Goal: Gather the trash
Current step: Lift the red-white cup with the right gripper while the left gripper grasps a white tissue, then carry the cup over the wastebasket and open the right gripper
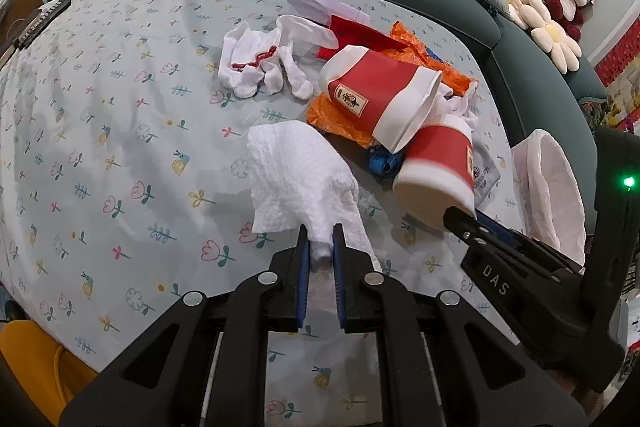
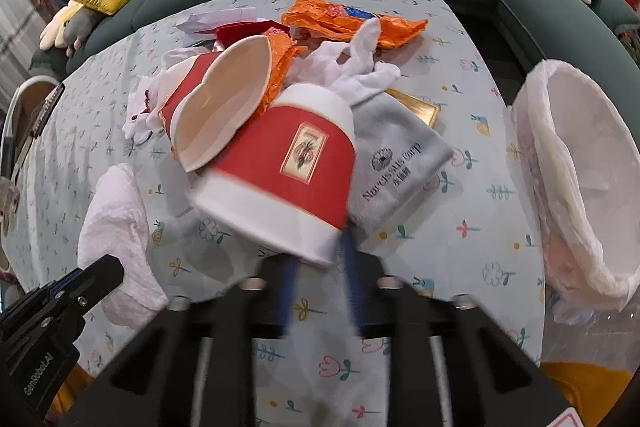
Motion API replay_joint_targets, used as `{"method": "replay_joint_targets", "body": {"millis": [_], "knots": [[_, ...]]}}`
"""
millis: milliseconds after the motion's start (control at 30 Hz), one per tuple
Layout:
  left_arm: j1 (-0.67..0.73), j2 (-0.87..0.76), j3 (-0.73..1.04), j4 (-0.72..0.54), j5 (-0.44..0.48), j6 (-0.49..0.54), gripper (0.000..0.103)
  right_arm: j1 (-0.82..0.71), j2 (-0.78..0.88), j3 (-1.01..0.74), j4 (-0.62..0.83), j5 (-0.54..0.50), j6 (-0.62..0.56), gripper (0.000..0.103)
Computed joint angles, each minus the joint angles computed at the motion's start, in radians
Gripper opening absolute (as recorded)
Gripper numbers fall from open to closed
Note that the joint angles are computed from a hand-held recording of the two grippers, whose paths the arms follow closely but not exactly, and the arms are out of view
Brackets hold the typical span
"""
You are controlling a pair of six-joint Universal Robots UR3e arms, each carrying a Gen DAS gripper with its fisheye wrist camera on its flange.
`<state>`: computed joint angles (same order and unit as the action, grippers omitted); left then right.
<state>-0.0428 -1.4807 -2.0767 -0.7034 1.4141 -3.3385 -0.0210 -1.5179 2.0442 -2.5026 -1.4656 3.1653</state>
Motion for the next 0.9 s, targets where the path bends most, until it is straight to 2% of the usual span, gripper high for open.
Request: {"method": "replay_joint_targets", "body": {"millis": [333,533,733,900], "knots": [[-0.079,-0.012,0.097,-0.032,0.031,-0.041,0.011,-0.085,-0.160,0.025,0.055,0.051,-0.068,0.003],[-0.189,-0.066,0.232,-0.059,0.060,-0.084,0.010,-0.223,-0.322,0.036,0.150,0.115,-0.143,0.003],[-0.334,-0.206,0.446,-0.088,0.088,-0.137,0.010,-0.478,-0.494,0.056,0.293,0.219,-0.300,0.003],[-0.458,-0.376,0.679,-0.134,0.097,-0.168,0.011,-0.748,-0.591,0.059,0.434,0.310,-0.481,0.003]]}}
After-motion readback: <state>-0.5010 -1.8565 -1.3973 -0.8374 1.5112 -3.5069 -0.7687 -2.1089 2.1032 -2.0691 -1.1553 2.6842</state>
